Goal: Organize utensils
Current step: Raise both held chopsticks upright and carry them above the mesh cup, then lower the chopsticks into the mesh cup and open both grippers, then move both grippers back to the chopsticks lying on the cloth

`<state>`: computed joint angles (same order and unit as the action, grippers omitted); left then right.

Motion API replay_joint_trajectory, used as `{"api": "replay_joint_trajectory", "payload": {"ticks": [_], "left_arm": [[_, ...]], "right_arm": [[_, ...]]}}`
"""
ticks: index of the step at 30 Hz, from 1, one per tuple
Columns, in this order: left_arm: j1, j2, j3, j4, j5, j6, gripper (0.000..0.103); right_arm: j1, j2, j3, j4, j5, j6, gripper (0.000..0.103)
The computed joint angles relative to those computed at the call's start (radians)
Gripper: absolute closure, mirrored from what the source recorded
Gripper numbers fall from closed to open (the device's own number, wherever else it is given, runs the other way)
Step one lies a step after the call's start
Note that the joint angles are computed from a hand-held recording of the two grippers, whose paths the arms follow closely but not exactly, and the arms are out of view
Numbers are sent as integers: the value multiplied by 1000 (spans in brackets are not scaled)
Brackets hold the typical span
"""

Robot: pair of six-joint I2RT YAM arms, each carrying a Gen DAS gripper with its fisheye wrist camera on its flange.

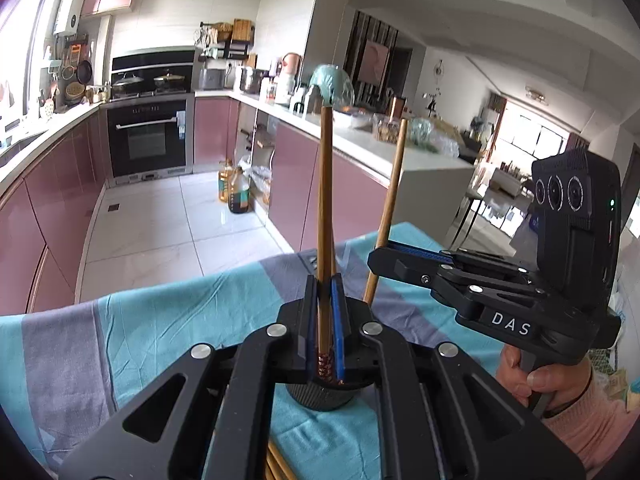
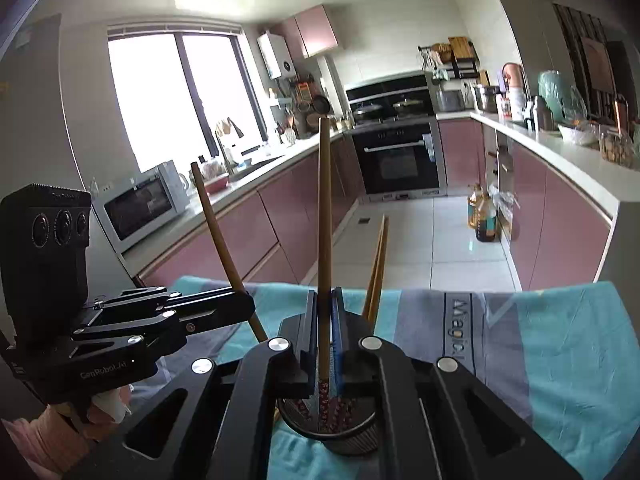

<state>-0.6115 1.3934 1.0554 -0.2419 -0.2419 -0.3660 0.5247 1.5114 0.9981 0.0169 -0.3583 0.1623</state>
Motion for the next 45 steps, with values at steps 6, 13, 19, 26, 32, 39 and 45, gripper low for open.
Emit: {"api": "replay_joint_trajectory", "payload": {"ticks": [6,13,19,26,32,39,45], "left_arm": [[24,73,-1,6,51,16,96],[52,147,38,6,80,24,95],[62,153,35,7,87,14,95],[42,69,-63,48,36,-15,84],[17,-102,-216,73,-56,-25,71],[8,-321,-397,4,-106,-51,66],[-5,-390,-532,-38,-98,-119,66]], "right_arm": [[11,54,22,-49,7,-13,97],[27,109,61,-86,40,3,97],[37,119,78,-98,58,16,95],[41,90,43,-72,65,28,86],[65,-19,-58,-33,36,16,77],[153,-134,-181,-27,-2,-13,69],[230,-72,-213,-38,1,4,69]]}}
